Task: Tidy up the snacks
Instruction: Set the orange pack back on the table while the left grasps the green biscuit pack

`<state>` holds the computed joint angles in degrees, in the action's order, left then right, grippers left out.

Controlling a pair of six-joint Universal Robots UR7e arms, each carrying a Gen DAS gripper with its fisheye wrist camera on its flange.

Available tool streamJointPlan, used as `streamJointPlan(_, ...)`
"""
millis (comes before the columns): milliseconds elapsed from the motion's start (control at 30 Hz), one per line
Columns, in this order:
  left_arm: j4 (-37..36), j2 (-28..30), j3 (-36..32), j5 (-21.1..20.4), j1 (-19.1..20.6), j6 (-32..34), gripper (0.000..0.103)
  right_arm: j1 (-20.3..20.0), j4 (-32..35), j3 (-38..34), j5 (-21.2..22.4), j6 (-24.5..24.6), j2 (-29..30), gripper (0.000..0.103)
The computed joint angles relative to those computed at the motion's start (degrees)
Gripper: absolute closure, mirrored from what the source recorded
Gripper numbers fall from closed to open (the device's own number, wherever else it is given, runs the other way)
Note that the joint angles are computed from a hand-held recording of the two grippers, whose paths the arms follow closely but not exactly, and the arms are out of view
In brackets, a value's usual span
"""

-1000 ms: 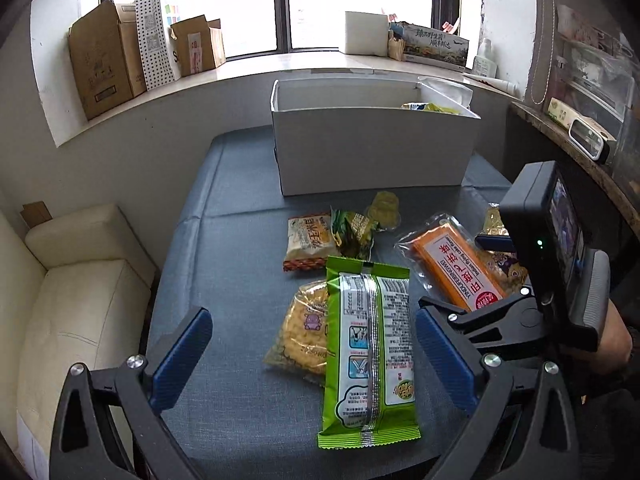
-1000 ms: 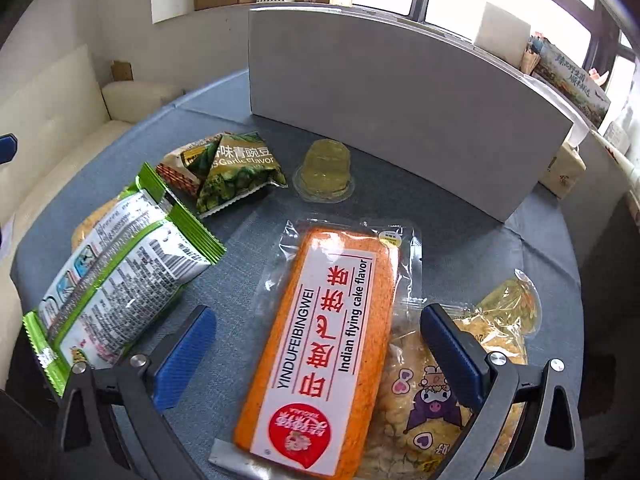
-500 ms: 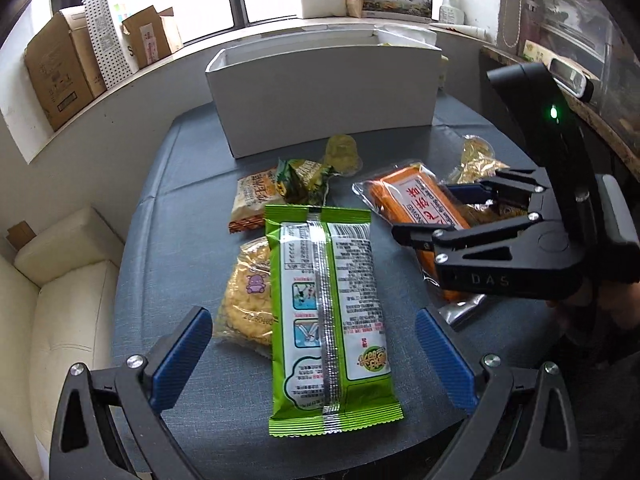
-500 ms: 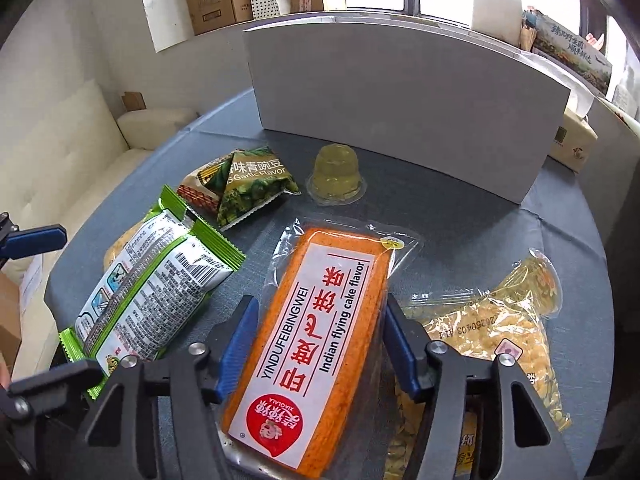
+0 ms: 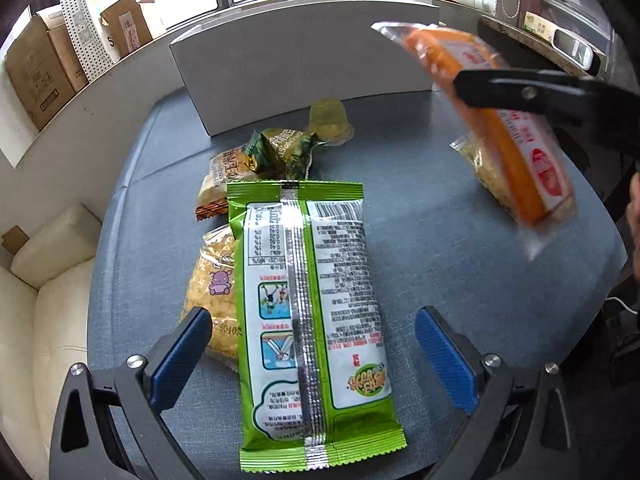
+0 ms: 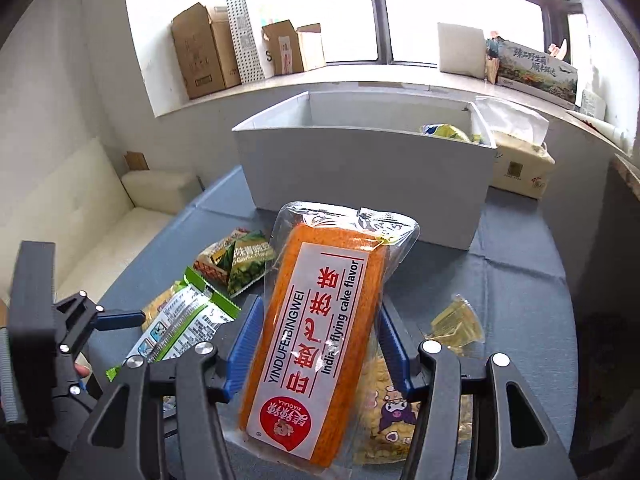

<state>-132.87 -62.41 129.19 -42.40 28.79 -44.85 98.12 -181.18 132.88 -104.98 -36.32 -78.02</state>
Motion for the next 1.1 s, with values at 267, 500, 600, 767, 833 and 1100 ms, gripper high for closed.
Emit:
streamJointPlan(267,0.45,0.48,-1.35,3.32,0.78,1.73,0.033,-0.79,-2.09,1.14,0.96,2.12,-3.96,0.072)
streamJointPlan(500,-4.47,-1.56,-0.59,1.89,1.89,3.90,0.040,-2.78,1.65,0.67,-0.74,3.59,-3.63,0.101)
streamJointPlan(600,-7.16,-2.98,0.13,1.26,2.13,4.36,0.041,-2.30,1.31,1.17,-2.27,2.76,-2.00,0.064)
streamJointPlan(767,-7.81,-5.41,0.95,2.28,1.08,4.01,0.040,-1.37,2.65,2.01,0.78,0.37,0.44,0.006)
streamJointPlan(833,-6.97,-6.55,1.13,3.39,0.66,3.34,0.040,0.68,0.73,1.95,-3.02,-2.15,3.38,0.006)
streamJointPlan(1100,-4.77,-12.02,2.76,5.52,-0.68,1.34,0.040,0.80,1.14,0.62,-9.13,-1.65,9.73,0.006)
